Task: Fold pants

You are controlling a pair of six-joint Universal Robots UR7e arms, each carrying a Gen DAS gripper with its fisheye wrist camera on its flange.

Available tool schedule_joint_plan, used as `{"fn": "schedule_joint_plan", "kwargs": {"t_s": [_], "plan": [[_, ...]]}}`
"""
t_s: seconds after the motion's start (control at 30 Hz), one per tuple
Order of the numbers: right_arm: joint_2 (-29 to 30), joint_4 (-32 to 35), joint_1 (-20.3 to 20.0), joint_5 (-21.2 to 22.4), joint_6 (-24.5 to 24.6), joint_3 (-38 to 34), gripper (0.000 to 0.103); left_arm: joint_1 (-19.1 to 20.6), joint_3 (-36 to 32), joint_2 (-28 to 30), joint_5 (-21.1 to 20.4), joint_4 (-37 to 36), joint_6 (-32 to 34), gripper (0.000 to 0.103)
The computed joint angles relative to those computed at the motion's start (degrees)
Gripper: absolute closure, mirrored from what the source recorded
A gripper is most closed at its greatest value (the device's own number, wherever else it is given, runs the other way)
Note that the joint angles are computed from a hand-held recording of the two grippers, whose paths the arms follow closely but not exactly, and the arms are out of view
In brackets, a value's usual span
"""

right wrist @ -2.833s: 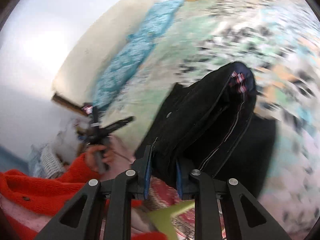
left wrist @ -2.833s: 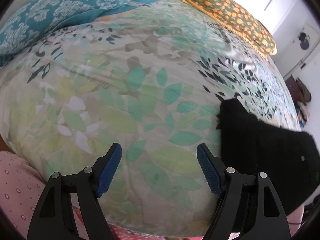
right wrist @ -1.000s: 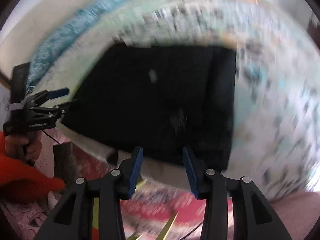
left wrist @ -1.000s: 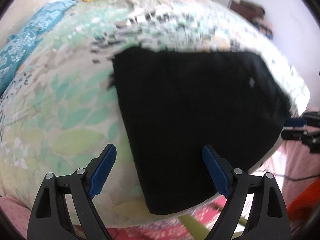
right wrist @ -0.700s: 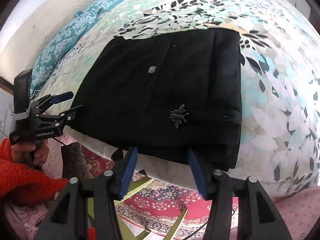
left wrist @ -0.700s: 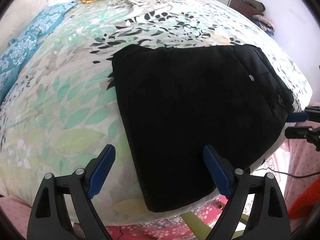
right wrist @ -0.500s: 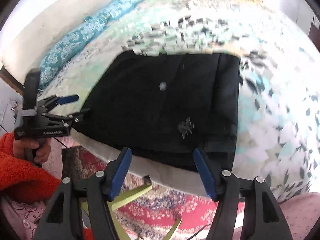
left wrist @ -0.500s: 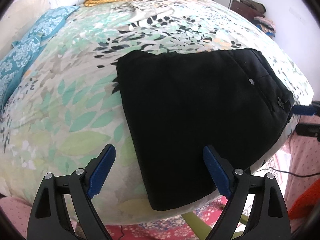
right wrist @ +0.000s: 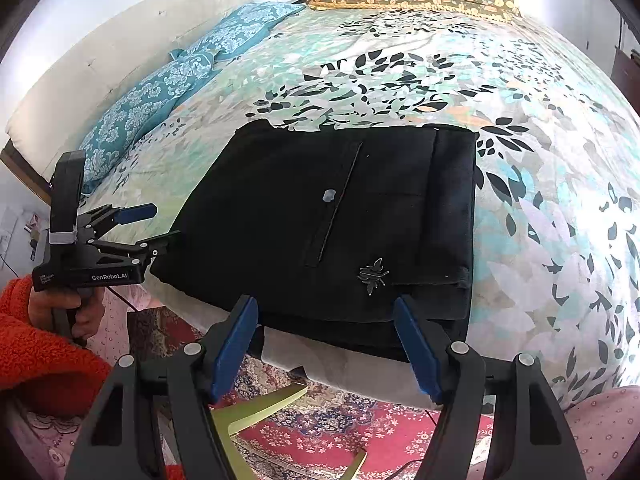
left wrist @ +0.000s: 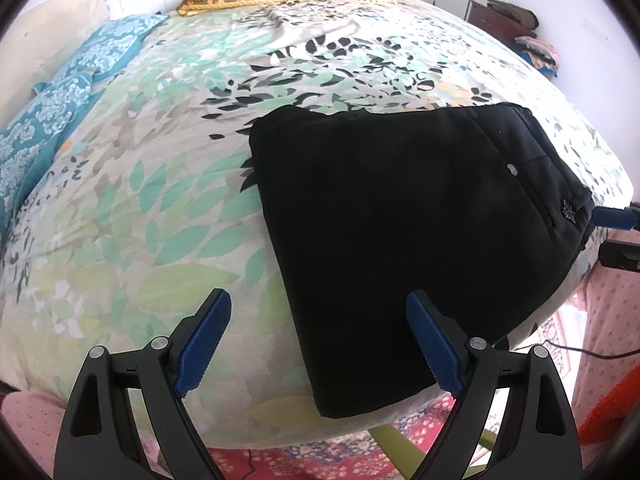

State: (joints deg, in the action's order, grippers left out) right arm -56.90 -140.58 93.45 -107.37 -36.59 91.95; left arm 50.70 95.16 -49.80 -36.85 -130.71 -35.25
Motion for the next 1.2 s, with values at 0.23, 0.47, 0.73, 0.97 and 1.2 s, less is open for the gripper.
{"fn": "schedule_joint_plan", "kwargs": {"t_s": [0.23, 0.47, 0.73, 0.97, 1.2], "plan": [[-0.2, -0.6, -0.3, 1.1, 0.6, 0.2, 0.032, 0.0, -0.2, 0.1, 0.3, 0.9, -0.5, 0.013], [-0.1, -0.4, -0.7, 1.9, 1.6, -0.1, 0.032, 0.1, 0.0, -0.2, 0.5, 0.9, -1.5, 0.013], [-0.1, -0.4, -0.6, 1.9, 1.4, -0.1, 0.032, 0.2, 0.0, -0.3, 0.5, 1.1, -1.9, 0.013], [0.0, -0.4, -0.6, 2.0, 1.4, -0.1, 0.032, 0.4, 0.4, -0.7, 0.4, 0.0, -2.1, 0.013], [-0.4, -1.1, -1.1, 3.7, 1.6, -0.1, 0.032, 1.9, 1.5, -2.8, -1.8, -1.2, -5.6, 0.013]]}}
